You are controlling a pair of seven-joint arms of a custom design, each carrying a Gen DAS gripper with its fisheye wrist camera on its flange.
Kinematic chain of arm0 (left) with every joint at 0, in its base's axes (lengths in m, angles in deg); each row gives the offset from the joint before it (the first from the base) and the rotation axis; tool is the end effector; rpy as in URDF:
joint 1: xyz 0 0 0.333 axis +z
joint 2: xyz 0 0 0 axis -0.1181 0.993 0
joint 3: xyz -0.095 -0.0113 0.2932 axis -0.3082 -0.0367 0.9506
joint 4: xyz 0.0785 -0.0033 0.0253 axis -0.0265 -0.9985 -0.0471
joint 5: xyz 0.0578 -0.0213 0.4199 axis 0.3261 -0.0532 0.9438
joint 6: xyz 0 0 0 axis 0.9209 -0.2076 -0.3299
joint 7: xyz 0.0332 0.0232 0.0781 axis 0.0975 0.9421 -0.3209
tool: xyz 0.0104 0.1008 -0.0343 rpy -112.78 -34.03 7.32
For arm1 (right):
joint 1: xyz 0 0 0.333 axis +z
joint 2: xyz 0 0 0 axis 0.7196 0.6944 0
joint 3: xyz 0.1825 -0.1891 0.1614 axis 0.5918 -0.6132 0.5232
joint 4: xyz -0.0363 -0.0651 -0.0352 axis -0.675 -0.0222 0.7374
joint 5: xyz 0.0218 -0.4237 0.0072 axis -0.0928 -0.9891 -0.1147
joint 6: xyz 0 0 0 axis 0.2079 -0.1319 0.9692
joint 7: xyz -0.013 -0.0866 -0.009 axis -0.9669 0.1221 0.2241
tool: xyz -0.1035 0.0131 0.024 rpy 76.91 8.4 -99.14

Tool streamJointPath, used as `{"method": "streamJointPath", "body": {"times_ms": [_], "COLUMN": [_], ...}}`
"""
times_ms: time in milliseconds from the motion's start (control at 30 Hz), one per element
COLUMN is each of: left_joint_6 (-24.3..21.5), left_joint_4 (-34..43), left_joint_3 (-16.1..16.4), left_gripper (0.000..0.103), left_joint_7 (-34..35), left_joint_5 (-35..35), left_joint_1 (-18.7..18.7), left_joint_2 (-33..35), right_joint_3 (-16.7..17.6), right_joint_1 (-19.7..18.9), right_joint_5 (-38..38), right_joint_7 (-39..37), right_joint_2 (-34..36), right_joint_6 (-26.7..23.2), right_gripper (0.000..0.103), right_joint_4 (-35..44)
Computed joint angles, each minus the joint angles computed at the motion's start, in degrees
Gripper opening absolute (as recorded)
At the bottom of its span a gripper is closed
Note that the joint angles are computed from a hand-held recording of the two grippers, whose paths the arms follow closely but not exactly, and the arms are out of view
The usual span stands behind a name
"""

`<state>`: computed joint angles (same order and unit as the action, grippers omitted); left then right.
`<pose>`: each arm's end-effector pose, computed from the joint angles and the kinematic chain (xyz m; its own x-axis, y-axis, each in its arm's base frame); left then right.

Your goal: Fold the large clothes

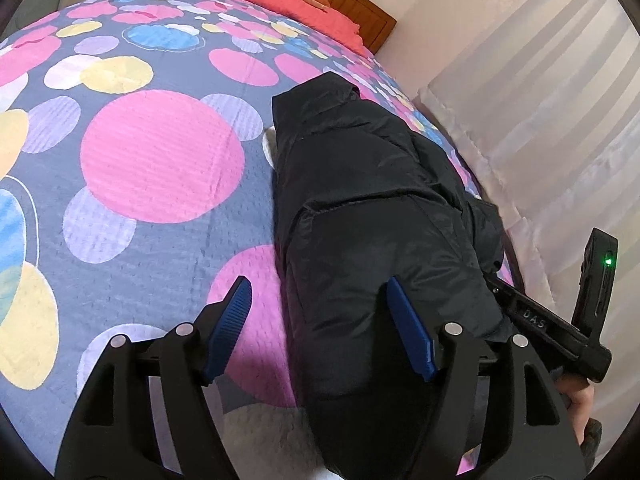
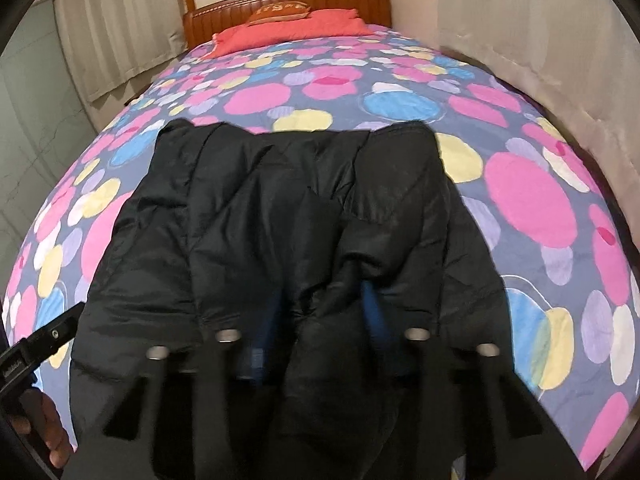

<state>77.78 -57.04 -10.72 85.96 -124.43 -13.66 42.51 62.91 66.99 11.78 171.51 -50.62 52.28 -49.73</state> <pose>0.6774 -0.2828 0.4140 -0.4178 -0.7361 0.5326 -0.8383 0.0862 -0.5383 0.5959 0.2609 0.4364 -0.4342 -0.8986 -0.0640 -0.6883 0.3767 -0.6199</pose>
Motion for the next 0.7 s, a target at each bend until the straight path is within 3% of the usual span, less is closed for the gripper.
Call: {"method": "streamJointPath", "body": {"times_ms": [133,233,400,467,567,700], "left_joint_6": [1.1,1.7,6.4,6.4,4.9,3.4], "left_joint_4": [-0.1,0.9,2.3,3.6,6.4,9.1], "left_joint_3": [0.0,0.6,4.3,4.7,4.4,2.8], "left_gripper": [0.070,0.070,0.070,0.070,0.071,0.073], "left_joint_7": [-0.5,-1.3,-9.7,-12.2,-13.8,-14.4], "left_joint_5": [0.7,3.5,16.5,20.1,23.7,23.5], "left_joint_1": [-0.6,-2.1,-8.2,-9.1,-9.9,-8.9], "left_joint_2": [-0.4,-0.2,0.6,1.6,3.9,6.7], "right_joint_3": [-0.3,0.0,-0.3,-0.4,0.0,0.0], "right_joint_1": [0.3,0.3,0.3,-2.6,-3.5,-4.0], "right_joint_5": [-4.1,-6.9,-7.8,-2.7,-2.9,-2.2], "right_joint_7": [3.1,4.4,3.5,2.2,1.7,0.9], "right_joint_2": [-1.4,-2.5,-3.7,-5.6,-5.7,-3.4], "right_joint_6": [0.5,-2.3,-9.3,-2.6,-1.8,-0.5], "right_gripper": [0.011,0.008,0.005,0.005,0.005,0.005], "right_joint_4": [-1.6,-2.4,-3.6,-7.9,-8.9,-8.4]}}
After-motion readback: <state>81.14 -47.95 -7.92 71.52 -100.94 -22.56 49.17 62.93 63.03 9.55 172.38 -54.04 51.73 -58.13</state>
